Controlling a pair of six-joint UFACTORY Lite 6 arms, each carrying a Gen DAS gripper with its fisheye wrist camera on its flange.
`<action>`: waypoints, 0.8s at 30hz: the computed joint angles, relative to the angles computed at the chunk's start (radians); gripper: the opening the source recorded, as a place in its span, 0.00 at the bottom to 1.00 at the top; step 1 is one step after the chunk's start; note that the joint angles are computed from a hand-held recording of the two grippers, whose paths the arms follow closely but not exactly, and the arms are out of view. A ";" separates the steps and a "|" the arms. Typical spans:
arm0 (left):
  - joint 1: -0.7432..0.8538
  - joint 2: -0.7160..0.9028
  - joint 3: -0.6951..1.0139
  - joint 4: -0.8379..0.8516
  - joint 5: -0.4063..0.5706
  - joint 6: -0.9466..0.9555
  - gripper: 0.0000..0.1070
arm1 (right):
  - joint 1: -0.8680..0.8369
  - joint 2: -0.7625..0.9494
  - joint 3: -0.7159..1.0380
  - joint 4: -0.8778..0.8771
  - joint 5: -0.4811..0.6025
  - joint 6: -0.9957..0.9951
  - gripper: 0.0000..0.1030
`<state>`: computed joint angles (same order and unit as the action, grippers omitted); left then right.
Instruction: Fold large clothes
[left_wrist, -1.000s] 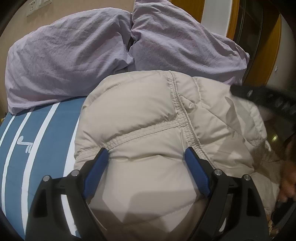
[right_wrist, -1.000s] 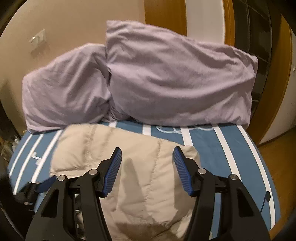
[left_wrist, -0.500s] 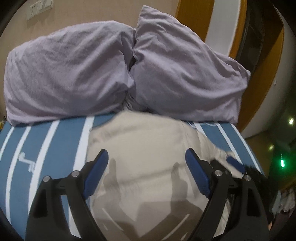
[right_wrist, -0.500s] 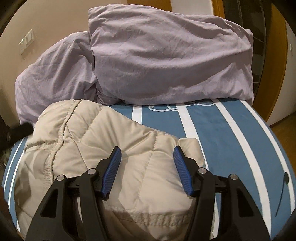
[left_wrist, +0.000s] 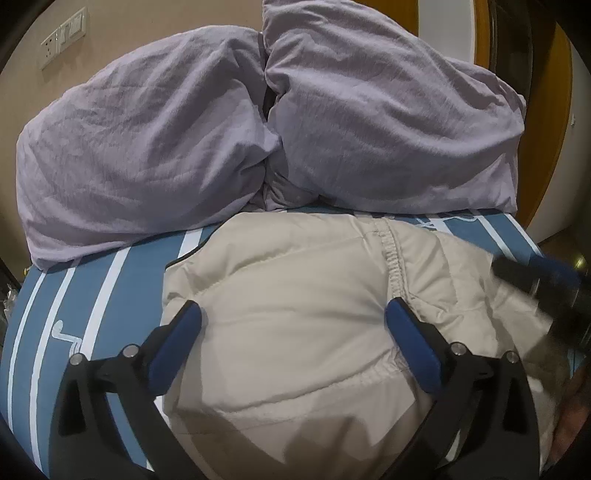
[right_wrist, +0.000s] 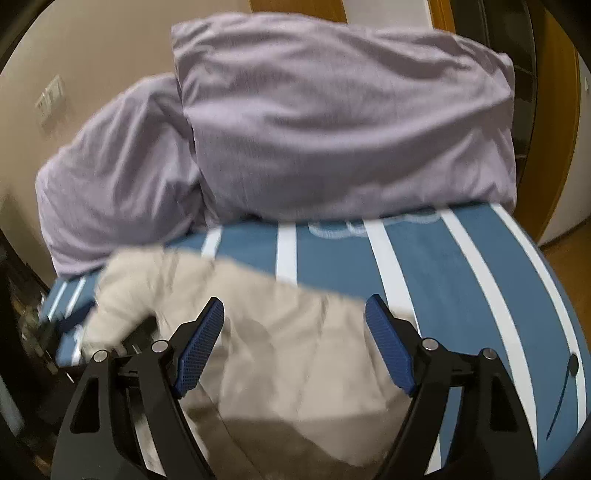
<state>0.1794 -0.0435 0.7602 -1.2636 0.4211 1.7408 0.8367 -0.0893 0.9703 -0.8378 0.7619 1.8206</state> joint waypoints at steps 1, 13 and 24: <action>0.001 0.009 0.004 -0.001 0.001 0.001 0.94 | -0.015 0.007 0.008 -0.019 -0.008 0.003 0.78; 0.009 0.019 -0.020 -0.099 0.022 0.105 0.95 | -0.009 0.095 -0.115 -0.190 -0.095 0.265 0.82; 0.002 0.105 0.038 -0.068 0.030 0.057 0.95 | -0.034 0.157 -0.100 -0.201 -0.128 0.294 0.86</action>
